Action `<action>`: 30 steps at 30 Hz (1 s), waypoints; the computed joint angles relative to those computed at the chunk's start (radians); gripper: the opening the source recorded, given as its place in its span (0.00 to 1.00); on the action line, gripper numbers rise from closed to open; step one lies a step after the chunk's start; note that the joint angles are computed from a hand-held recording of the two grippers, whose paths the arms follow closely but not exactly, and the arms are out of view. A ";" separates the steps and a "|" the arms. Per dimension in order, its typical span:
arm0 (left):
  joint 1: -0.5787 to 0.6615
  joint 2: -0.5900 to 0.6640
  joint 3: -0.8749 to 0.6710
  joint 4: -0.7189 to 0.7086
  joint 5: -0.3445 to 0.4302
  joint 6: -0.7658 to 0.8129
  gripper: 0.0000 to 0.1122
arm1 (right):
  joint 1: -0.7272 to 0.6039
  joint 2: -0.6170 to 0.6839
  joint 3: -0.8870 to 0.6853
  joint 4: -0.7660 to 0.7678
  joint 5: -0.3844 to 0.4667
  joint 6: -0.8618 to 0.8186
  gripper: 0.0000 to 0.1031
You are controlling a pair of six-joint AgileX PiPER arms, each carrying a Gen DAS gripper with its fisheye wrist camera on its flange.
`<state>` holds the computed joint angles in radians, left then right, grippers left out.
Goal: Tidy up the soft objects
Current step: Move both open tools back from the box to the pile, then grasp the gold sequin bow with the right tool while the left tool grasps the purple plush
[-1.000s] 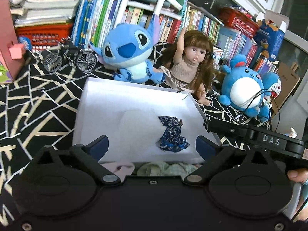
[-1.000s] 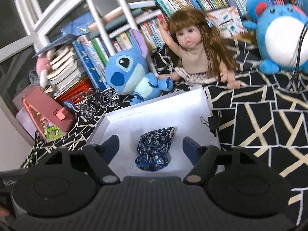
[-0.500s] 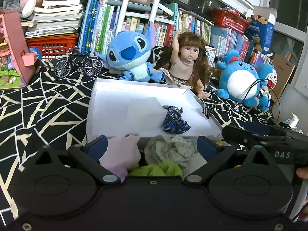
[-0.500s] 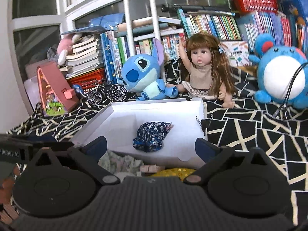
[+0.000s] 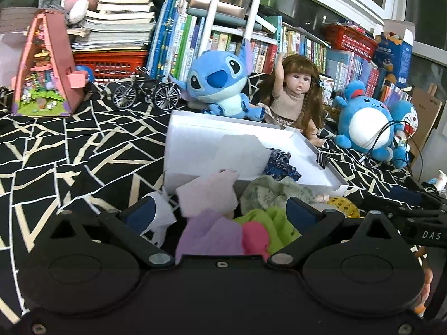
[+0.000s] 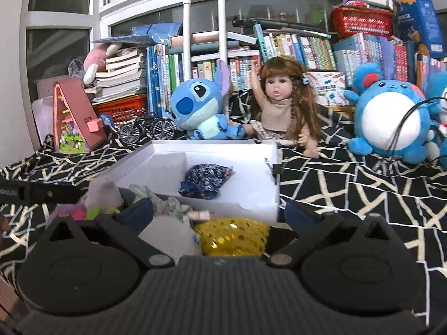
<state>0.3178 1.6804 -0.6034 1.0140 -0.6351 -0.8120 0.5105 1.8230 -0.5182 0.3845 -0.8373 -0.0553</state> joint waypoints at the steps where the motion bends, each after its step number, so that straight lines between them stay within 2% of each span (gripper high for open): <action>1: 0.009 -0.002 0.017 -0.016 -0.014 0.027 0.90 | 0.012 0.005 0.014 0.021 -0.027 -0.010 1.00; 10: 0.052 -0.008 0.102 -0.099 -0.078 0.142 0.91 | 0.053 0.047 0.100 0.089 -0.170 -0.003 1.00; 20: 0.068 0.002 0.164 -0.208 -0.122 0.294 0.91 | 0.060 0.082 0.120 0.107 -0.192 0.039 1.00; 30: 0.075 0.016 0.169 -0.217 -0.116 0.301 0.91 | 0.084 0.110 0.112 0.163 -0.209 0.018 1.00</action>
<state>0.3924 1.6960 -0.4344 0.7973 -0.7509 -0.5113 0.5942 1.9332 -0.4067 0.5476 -1.0460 -0.0378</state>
